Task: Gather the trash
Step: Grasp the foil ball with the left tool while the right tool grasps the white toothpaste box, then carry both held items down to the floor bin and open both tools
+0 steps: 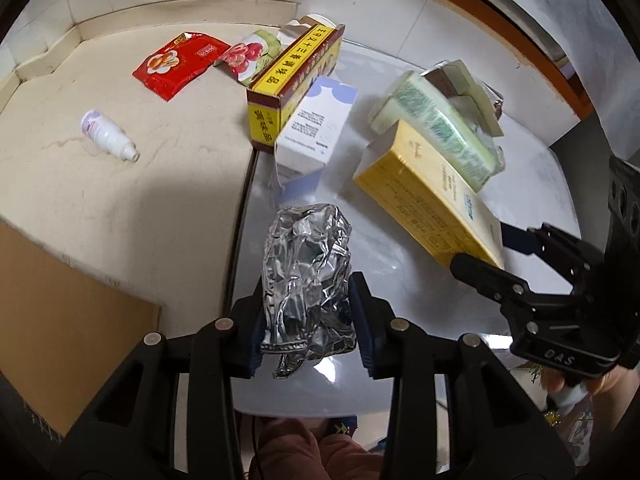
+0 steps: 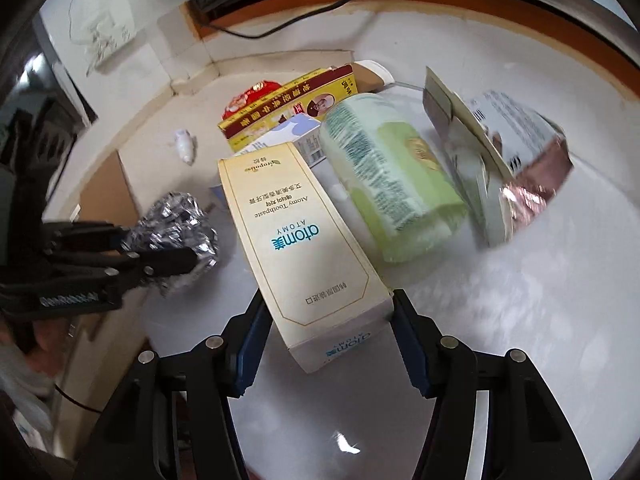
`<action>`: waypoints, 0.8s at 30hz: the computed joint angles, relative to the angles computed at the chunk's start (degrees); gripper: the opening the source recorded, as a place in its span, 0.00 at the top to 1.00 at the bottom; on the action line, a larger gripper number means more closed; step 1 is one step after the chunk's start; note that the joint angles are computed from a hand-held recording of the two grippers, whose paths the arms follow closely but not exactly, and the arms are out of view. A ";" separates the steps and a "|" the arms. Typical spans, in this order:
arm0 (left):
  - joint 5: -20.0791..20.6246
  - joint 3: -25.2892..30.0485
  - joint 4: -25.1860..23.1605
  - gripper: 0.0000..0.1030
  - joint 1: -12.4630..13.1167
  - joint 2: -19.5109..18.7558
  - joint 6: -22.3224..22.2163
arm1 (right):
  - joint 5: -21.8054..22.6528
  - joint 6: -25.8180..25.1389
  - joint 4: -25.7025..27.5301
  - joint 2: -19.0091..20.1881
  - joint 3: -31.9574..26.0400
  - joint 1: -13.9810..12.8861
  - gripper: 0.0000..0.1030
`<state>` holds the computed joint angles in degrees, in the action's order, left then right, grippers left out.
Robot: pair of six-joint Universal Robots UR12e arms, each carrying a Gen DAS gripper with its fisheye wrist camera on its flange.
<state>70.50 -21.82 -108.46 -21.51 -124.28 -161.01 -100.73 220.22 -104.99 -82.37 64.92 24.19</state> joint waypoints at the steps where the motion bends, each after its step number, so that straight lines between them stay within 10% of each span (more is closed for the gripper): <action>1: -0.05 -1.44 0.75 0.68 0.05 0.89 -0.15 | -0.13 1.08 -0.64 -0.38 0.42 0.35 0.43; 24: -0.54 -33.42 13.71 0.68 0.81 22.82 -4.10 | -8.39 22.23 -8.03 -8.76 10.70 13.75 0.43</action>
